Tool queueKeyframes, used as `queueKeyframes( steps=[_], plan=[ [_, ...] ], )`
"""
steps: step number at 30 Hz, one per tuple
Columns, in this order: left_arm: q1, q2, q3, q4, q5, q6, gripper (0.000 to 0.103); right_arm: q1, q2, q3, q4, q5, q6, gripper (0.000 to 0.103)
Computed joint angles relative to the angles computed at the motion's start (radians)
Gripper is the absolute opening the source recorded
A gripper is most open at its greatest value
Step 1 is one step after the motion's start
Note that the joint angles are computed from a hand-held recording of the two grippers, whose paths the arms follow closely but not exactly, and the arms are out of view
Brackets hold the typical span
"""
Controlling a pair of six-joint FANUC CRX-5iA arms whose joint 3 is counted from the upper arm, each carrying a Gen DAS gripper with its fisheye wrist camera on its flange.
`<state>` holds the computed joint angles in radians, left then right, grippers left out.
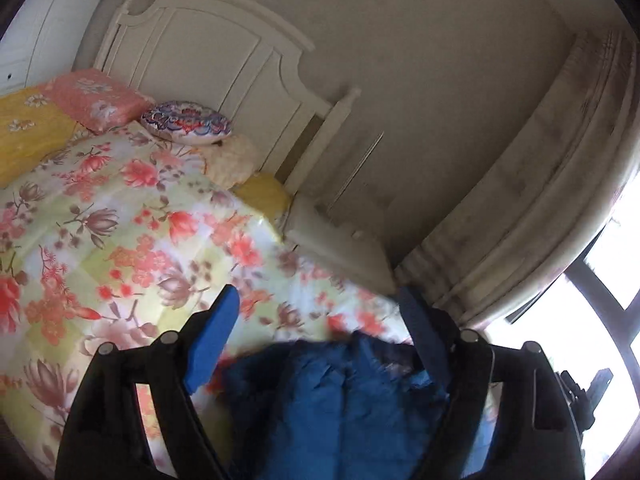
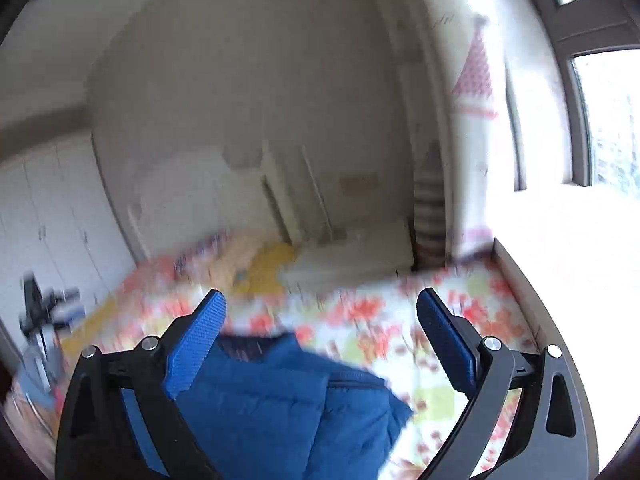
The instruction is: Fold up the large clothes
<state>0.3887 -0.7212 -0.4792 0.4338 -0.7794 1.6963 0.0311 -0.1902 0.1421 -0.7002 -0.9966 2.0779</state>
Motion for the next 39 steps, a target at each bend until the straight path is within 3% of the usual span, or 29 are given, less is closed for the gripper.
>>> queueKeyframes(
  steps=[2,6,13,16,17,18,19,21,23,25,27,30,33,35,37,39],
  plan=[
    [-0.015,0.057,-0.009,0.011,-0.033,-0.077,0.084,0.063,0.038,-0.024,0.111,-0.010,-0.002,0.093],
    [-0.074,0.186,-0.044,0.111,-0.113,-0.275,0.086,0.098,0.097,-0.048,0.170,-0.071,-0.034,0.093],
    [-0.204,0.407,0.060,0.016,-0.137,-0.340,0.091,0.122,0.181,-0.031,0.198,-0.108,-0.027,0.089],
    [-0.213,0.451,0.080,0.030,-0.165,-0.368,0.089,0.112,0.196,-0.025,0.162,-0.129,0.016,0.074],
    [-0.212,0.451,0.067,0.047,-0.154,-0.391,0.087,0.110,0.186,-0.041,0.158,-0.109,0.033,0.061],
    [-0.212,0.442,0.053,0.054,-0.136,-0.403,0.063,0.103,0.173,-0.046,0.148,-0.109,0.051,0.042],
    [-0.215,0.429,0.045,0.036,-0.119,-0.393,0.023,0.102,0.155,-0.060,0.144,-0.092,0.070,0.031],
    [-0.215,0.364,0.009,0.018,-0.075,-0.380,0.008,0.148,0.078,-0.138,0.210,0.010,0.067,0.015],
    [-0.211,0.264,-0.020,0.002,-0.047,-0.361,0.007,0.164,0.012,-0.172,0.223,0.060,0.071,0.011],
    [-0.153,0.152,-0.087,0.129,-0.044,-0.438,0.007,0.143,-0.026,-0.132,0.160,0.043,0.114,0.010],
    [-0.093,0.124,-0.076,0.198,-0.079,-0.468,0.007,0.166,-0.013,-0.068,0.178,0.034,0.098,0.010],
    [-0.060,0.213,0.021,0.188,-0.130,-0.411,0.007,0.221,0.113,0.083,0.264,-0.009,-0.023,0.010],
    [-0.113,0.393,0.189,-0.020,-0.171,-0.230,0.008,0.293,0.269,0.181,0.402,-0.055,-0.182,0.010],
    [-0.149,0.499,0.243,-0.137,-0.192,-0.127,0.009,0.340,0.350,0.176,0.511,-0.070,-0.281,0.010],
    [-0.186,0.553,0.227,-0.221,-0.162,-0.057,0.023,0.347,0.384,0.117,0.513,-0.049,-0.306,0.011],
    [-0.165,0.516,0.146,-0.161,-0.073,-0.084,0.023,0.317,0.355,0.077,0.444,0.009,-0.280,0.011]
  ],
)
